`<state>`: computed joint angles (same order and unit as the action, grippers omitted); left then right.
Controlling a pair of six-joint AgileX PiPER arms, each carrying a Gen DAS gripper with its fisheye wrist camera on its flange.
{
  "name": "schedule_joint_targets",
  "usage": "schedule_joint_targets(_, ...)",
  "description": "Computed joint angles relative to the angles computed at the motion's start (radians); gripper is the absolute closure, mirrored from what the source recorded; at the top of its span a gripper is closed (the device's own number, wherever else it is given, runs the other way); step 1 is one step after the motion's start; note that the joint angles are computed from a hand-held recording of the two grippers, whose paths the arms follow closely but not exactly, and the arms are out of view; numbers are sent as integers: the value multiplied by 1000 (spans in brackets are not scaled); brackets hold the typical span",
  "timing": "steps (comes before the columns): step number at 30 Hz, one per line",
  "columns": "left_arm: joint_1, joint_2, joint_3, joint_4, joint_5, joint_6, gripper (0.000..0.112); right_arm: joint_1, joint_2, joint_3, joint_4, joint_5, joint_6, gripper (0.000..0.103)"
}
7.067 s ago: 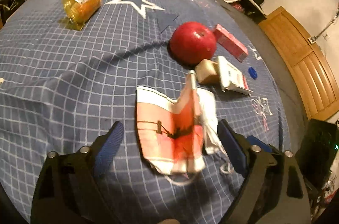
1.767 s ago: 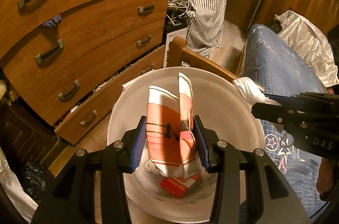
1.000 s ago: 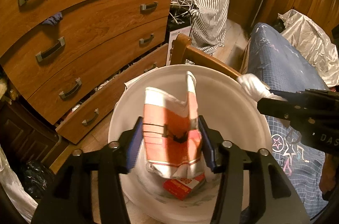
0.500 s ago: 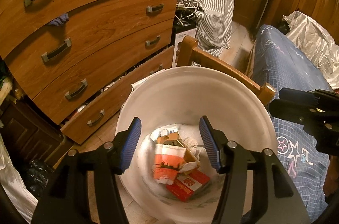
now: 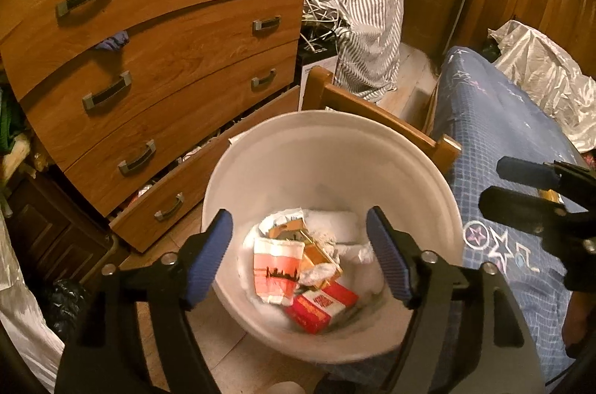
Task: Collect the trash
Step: 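Move both tools back over the bed toward the medicine box and sponge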
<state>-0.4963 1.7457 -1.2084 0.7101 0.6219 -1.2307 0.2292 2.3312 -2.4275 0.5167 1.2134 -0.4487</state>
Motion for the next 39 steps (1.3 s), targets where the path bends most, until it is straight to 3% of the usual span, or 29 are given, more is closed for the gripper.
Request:
schedule_joint_targets(6, -61, -84, 103, 81, -14, -140, 28, -56, -285, 498, 132, -199, -218, 20)
schedule_joint_targets(12, -163, -132, 142, 164, 25, -250, 17, -153, -536, 897, 301, -299, -456, 14)
schedule_joint_targets(17, -246, -101, 120, 172, 30, -271, 15, -356, -744, 1220, 490, -302, -726, 11)
schedule_joint_targets(22, -338, 64, -32, 109, 4, -197, 15, -759, -830, 1427, 567, -145, -977, 10)
schedule_joint_targets(26, -409, 231, -233, -5, -15, -48, 15, -1073, -740, 1431, 505, -61, -1109, 10)
schedule_joint_targets(30, -469, 410, -478, -178, 4, 159, 15, -1284, -597, 1343, 447, -98, -1207, 10)
schedule_joint_targets(36, -528, 655, -881, -334, 149, 348, 15, -1438, -336, 1056, 395, -226, -1329, 10)
schedule_joint_targets(39, -543, 800, -1151, -398, 272, 425, 15, -1451, -177, 794, 338, -137, -1224, 10)
